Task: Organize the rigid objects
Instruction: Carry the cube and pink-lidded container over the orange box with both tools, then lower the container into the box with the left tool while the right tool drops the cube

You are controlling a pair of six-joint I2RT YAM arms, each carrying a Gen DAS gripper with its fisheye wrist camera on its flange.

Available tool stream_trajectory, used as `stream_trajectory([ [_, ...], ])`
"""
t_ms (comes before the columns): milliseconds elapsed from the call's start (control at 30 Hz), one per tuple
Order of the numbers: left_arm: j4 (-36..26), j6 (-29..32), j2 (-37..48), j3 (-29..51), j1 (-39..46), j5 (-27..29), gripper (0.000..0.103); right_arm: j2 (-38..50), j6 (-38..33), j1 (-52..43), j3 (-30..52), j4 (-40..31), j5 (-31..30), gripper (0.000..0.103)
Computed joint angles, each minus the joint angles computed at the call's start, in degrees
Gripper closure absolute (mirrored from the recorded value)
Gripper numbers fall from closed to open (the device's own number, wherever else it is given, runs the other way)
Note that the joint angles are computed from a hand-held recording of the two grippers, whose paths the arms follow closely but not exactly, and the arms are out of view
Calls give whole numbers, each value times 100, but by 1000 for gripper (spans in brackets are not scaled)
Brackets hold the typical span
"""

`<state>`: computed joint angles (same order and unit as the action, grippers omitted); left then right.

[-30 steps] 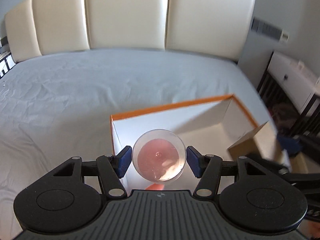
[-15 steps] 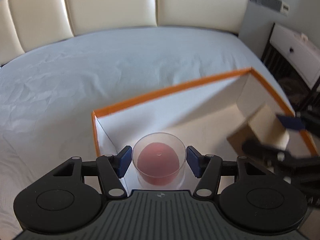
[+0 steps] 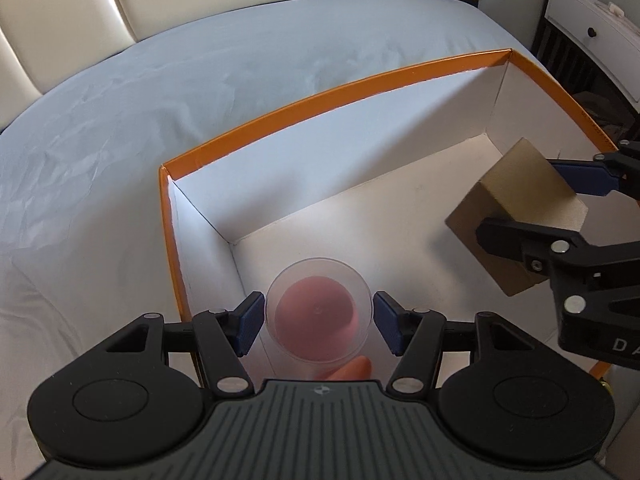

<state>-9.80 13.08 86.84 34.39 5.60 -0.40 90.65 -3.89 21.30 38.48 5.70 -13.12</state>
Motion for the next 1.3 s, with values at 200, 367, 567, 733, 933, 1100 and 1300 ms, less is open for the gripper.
stream_trajectory([
  [200,-44,-27,-307,-69,549,729,28,109,69,172,358,-528,74,44],
  [367,66,-147,-1034,-308,1598,2020,31,387,431,361,828,-967,351,44],
  [567,198,-487,-1047,-266,2685,2825,42,1121,949,770,1767,-1681,753,44],
  [733,123,-403,-338,-18,3024,2985,55,1508,1271,1047,2195,-1999,662,44],
  [933,-27,-413,-251,55,3246,3255,61,1593,1269,1243,2271,-2128,499,44],
  [1100,-143,-377,-282,75,3373,3362,67,1675,1311,1275,2528,-2287,775,44],
  [1300,-149,-631,79,230,3510,3518,74,2147,2140,1182,3230,-2313,663,44],
])
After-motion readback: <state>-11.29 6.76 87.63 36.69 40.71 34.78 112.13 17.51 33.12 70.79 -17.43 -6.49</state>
